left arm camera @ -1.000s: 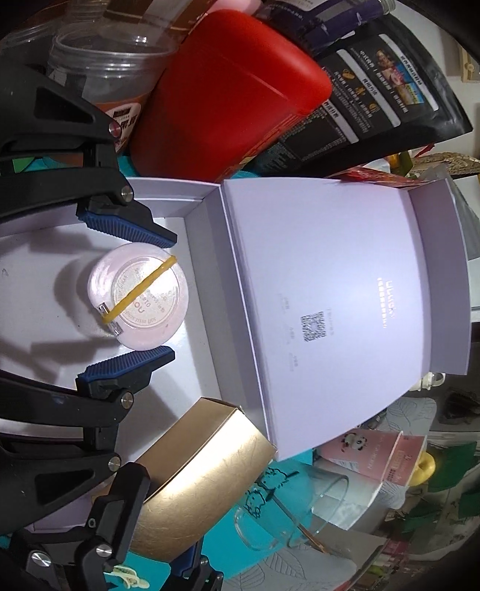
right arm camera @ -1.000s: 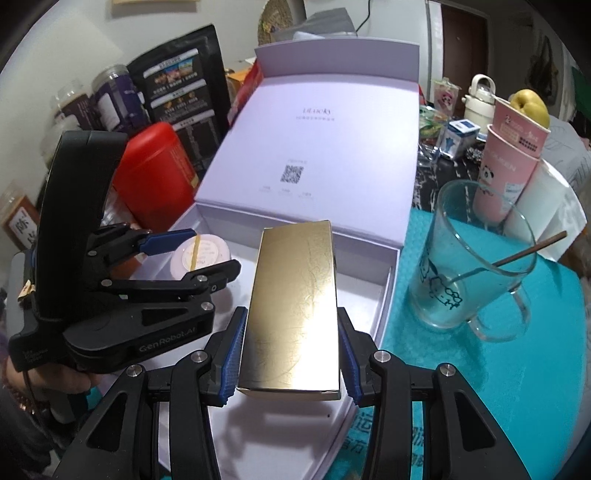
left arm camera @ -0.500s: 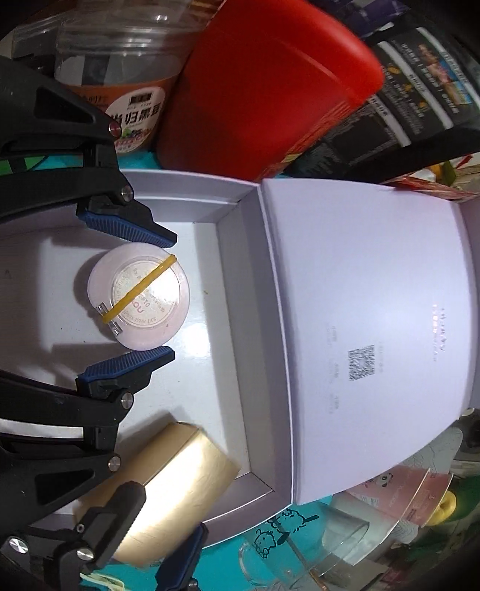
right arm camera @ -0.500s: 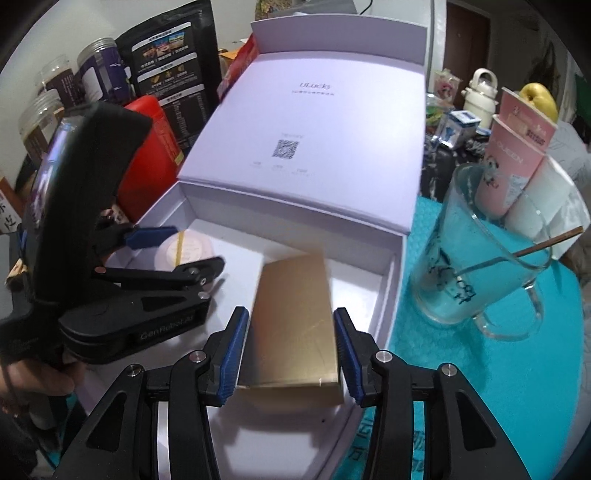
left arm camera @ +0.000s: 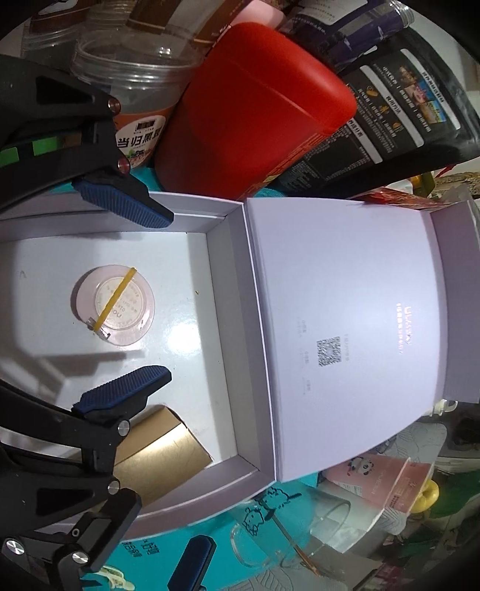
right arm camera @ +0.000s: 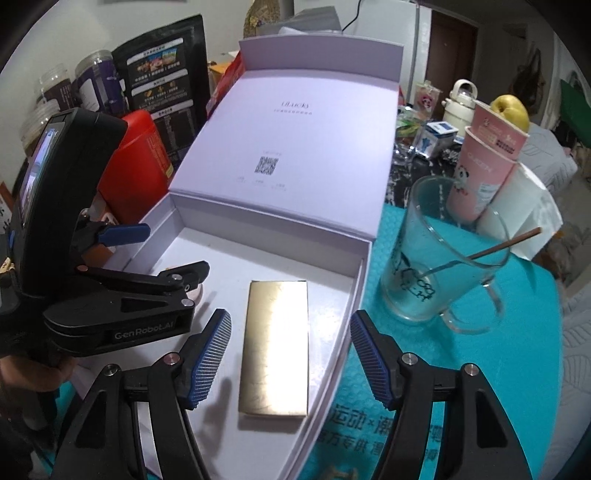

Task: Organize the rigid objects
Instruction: 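Lower the white compact and gold box into the lavender box and open both tools, then move both tools back toward the remaining items on the table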

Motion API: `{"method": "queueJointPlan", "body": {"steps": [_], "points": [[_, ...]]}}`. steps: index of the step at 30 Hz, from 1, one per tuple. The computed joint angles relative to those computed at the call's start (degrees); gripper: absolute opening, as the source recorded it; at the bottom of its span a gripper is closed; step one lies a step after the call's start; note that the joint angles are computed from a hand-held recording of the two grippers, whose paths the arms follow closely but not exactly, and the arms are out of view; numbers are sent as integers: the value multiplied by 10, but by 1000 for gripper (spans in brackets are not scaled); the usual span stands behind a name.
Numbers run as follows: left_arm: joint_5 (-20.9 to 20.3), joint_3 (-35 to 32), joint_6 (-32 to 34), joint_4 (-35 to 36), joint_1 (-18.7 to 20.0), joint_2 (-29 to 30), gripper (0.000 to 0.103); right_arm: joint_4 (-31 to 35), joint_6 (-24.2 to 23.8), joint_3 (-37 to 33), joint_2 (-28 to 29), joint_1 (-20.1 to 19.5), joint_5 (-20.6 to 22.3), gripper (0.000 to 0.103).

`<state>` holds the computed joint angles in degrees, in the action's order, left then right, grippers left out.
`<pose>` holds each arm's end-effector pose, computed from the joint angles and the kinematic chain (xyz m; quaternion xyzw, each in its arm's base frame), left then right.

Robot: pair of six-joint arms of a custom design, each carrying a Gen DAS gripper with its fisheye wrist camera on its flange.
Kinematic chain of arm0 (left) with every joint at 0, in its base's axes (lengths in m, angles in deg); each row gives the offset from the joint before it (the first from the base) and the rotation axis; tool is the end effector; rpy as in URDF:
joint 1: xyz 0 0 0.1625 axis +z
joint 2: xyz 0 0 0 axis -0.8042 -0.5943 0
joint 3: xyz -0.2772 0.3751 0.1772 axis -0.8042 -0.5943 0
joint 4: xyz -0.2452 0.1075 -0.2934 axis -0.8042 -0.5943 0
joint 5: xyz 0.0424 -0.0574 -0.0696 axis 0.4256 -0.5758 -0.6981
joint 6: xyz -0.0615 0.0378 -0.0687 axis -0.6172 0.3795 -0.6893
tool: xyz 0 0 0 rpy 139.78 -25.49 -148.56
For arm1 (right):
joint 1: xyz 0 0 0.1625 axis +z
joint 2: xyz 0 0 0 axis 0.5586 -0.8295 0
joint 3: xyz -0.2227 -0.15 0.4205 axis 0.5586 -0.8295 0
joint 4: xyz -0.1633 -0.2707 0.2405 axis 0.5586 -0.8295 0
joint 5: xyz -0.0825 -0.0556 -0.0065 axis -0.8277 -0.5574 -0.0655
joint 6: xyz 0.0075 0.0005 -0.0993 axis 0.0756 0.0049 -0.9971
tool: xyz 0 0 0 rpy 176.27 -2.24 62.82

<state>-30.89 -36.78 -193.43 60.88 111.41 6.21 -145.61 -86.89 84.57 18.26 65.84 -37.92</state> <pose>-0.2255 -0.7460 0.0632 0.2637 0.8740 -0.1928 0.3598 0.1908 -0.6631 0.1448 0.1763 -0.8856 0.2747 0.3306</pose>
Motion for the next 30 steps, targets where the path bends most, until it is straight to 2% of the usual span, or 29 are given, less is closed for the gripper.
{"method": "queueJointPlan", "body": {"steps": [8,9,15,20,30], "points": [[10,77,14,-60,-20,-52,77,-43,-6,25,-14,18,-11,68],[12,108,20,-76,-22,-75,77,-51,-8,29,-16,21,-12,68],[14,188,36,-135,-38,-128,77,-88,-16,50,-28,35,-22,68],[18,213,50,-159,-47,-149,77,-122,-24,69,-38,48,-31,68],[41,308,58,-220,-70,-207,77,-187,-26,119,-58,73,-48,68]]}}
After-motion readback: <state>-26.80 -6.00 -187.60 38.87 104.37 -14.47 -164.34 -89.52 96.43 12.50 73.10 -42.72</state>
